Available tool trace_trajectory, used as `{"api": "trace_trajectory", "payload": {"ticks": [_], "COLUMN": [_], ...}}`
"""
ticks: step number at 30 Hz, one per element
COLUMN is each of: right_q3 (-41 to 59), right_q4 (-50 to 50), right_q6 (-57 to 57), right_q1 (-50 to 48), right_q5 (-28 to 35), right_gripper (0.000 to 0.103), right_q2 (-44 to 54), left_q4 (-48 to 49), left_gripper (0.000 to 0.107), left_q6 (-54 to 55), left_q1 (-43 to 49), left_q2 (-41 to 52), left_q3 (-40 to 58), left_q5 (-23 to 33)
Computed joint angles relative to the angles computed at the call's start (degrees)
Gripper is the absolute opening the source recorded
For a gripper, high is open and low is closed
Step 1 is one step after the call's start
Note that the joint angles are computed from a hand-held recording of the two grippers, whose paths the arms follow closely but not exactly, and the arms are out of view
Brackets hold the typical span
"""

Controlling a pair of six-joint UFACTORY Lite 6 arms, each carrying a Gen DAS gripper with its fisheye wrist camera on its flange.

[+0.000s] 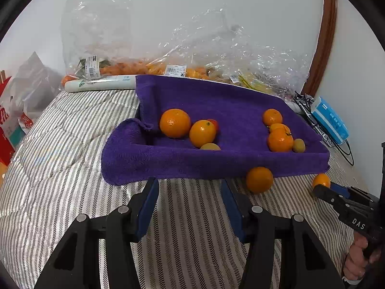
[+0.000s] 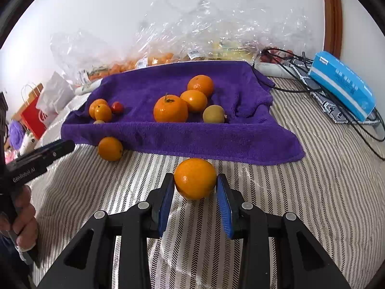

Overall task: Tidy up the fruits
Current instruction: 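Grasp an orange with the left tool while the right tool holds its orange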

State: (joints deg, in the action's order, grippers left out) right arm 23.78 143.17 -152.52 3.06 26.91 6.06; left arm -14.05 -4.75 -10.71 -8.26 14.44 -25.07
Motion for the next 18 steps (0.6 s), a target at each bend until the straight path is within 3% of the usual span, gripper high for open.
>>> {"api": "trace_trajectory", "payload": {"ticks": [10,18], "right_q3": [2.15,2.34], "right_q4": [-7.09,-9.38], "right_q6": [6.30,7.88], "right_q1": [-2.37,-2.83], "right_q5": [0.85,1.33], "right_gripper": [0.036,0.036], "right_q2": [2.85,3.18], "left_q4": [3.23,0.42], "left_gripper": [0.051,0.051], "left_q6": [-2.80,-0.55], "left_q1": [1.62,0.46], "left_q2": [1.76,2.71], "left_q3": [0.91,1.71], "left_q5": [0.74,0.66]}}
